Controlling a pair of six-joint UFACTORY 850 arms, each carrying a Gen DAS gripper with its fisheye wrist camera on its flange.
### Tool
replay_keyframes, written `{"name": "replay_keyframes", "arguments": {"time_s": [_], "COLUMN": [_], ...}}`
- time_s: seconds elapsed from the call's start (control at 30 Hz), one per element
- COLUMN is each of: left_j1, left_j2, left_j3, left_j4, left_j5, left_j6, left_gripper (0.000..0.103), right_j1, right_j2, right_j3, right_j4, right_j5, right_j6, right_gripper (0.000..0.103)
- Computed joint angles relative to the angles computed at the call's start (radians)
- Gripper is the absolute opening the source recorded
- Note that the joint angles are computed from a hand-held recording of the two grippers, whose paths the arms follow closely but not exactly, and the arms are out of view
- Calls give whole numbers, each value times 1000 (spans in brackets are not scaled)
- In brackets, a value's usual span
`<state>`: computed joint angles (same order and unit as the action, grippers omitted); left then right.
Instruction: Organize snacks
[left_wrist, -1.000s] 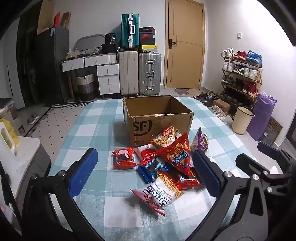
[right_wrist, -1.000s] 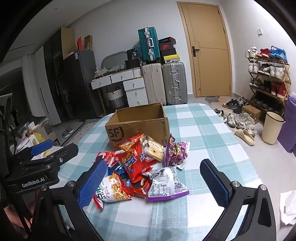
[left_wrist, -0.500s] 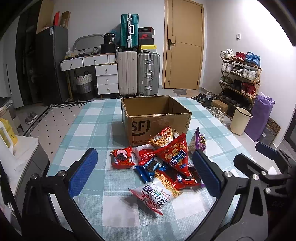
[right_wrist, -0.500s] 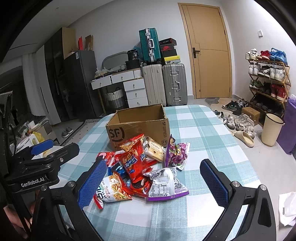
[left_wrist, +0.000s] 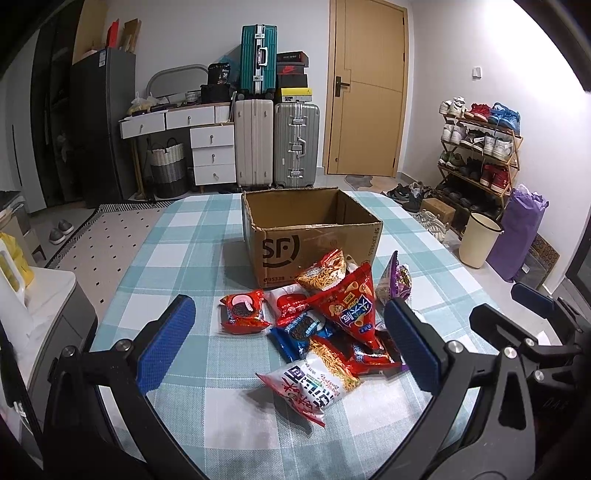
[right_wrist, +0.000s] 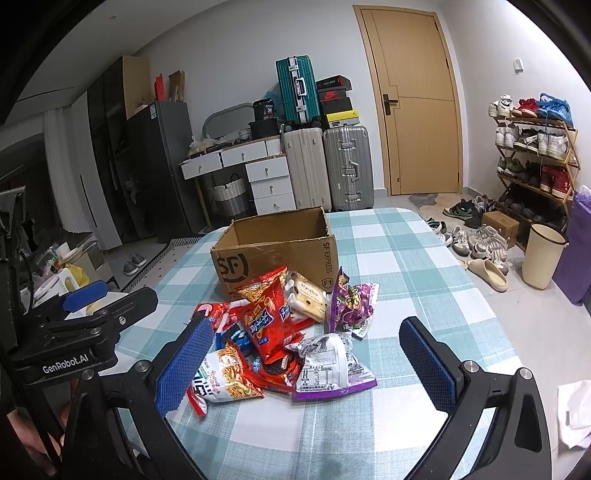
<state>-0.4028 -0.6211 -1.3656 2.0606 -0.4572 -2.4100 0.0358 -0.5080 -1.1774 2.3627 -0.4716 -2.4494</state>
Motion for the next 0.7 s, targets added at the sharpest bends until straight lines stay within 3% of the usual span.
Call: {"name": "replay_keyframes", "arguments": {"time_s": [0.7], "left_j1": [1], "left_j2": [2], "left_j3": [5], "left_j4": [16], "left_j5": [13], "left_j6": [-17], "left_gripper": [102], "right_j1": [0], "right_j2": [1], "right_j3": [1], "right_j4": [4], "right_j5": [-3], "right_j6": [-2], "right_gripper": [103]}}
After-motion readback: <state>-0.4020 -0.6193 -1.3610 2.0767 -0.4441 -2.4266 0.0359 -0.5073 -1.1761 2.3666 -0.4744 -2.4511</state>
